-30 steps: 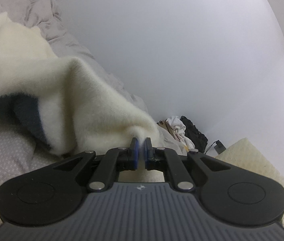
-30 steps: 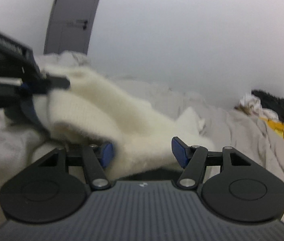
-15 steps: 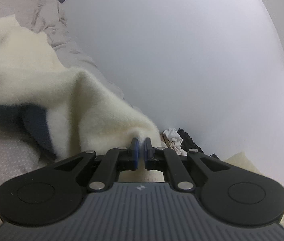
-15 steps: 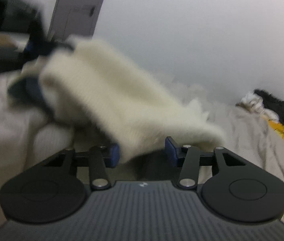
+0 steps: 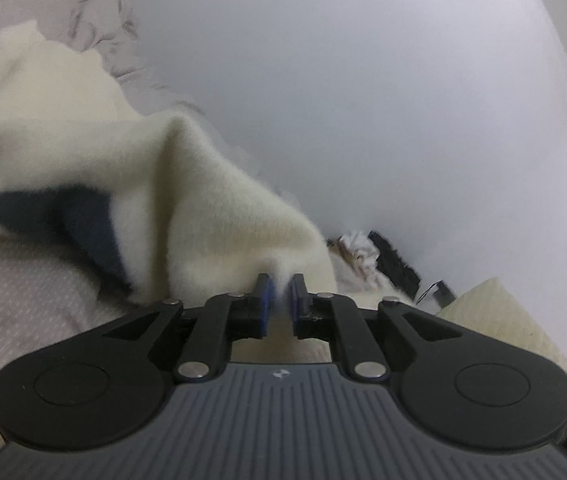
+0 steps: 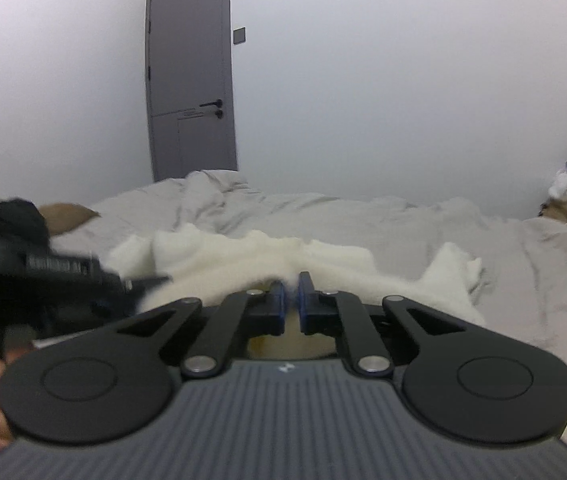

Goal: Fold large clothes

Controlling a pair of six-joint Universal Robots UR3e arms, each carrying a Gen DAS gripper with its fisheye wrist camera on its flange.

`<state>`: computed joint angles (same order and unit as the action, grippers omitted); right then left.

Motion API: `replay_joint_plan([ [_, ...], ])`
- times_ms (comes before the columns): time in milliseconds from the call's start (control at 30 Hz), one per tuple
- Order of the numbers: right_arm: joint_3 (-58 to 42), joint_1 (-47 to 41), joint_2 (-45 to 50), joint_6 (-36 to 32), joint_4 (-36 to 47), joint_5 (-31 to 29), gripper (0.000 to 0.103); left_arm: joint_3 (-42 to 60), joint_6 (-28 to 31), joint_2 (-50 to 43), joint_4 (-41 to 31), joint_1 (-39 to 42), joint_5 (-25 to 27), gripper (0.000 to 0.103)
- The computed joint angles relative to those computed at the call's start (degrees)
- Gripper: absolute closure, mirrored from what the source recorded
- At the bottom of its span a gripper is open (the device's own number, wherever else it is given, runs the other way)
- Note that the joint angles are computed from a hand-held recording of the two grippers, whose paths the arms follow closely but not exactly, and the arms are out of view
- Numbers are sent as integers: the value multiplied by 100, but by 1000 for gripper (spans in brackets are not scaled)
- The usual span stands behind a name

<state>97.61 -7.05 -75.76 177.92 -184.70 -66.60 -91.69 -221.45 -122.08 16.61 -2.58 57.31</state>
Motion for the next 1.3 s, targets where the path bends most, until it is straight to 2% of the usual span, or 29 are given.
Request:
replay_joint_plan([
  [100, -178, -158, 33, 192, 279, 365, 95, -313, 428, 389, -187, -154, 402, 75],
  [167, -318, -188, 89, 331, 507, 492, 95, -414, 804, 612, -292, -346, 786, 56],
  [233, -444, -227, 161, 447, 703, 625, 95, -386, 1210, 709, -317, -581, 1122, 43],
  [433, -549, -542, 138, 708, 1181, 1288, 94, -107, 2696, 537, -385, -1570, 2250, 25],
  [500, -577, -670, 125, 801, 1317, 1544, 94, 99, 2978, 274, -298, -1841, 2541, 25],
  [567, -612, -780, 121, 904, 1475, 1740, 94, 205, 3021, 76, -186, -2037, 2704, 24],
  [633, -592, -856, 128, 1076, 1443, 1855, 94, 529, 3217, -181, -267, -2269, 3108, 23],
  [700, -557, -912, 119, 1191, 1411, 1941, 94, 981, 3597, -570, -180, -2607, 3827, 23],
  [767, -474, -963, 104, 1330, 1288, 2038, 94, 1641, 3694, -1035, -359, -2966, 4851, 23],
  [967, -139, -1046, -59, 1557, 827, 2142, 94, 3074, 4222, -2086, -666, -3442, 6192, 23],
  [1133, 266, -1054, -228, 1917, 96, 1847, 95, 4049, 4590, -2828, -426, -3625, 7250, 22],
  [1300, 545, -900, -310, 2035, -615, 1361, 95, 4367, 4785, -3020, 259, -3698, 7809, 21],
])
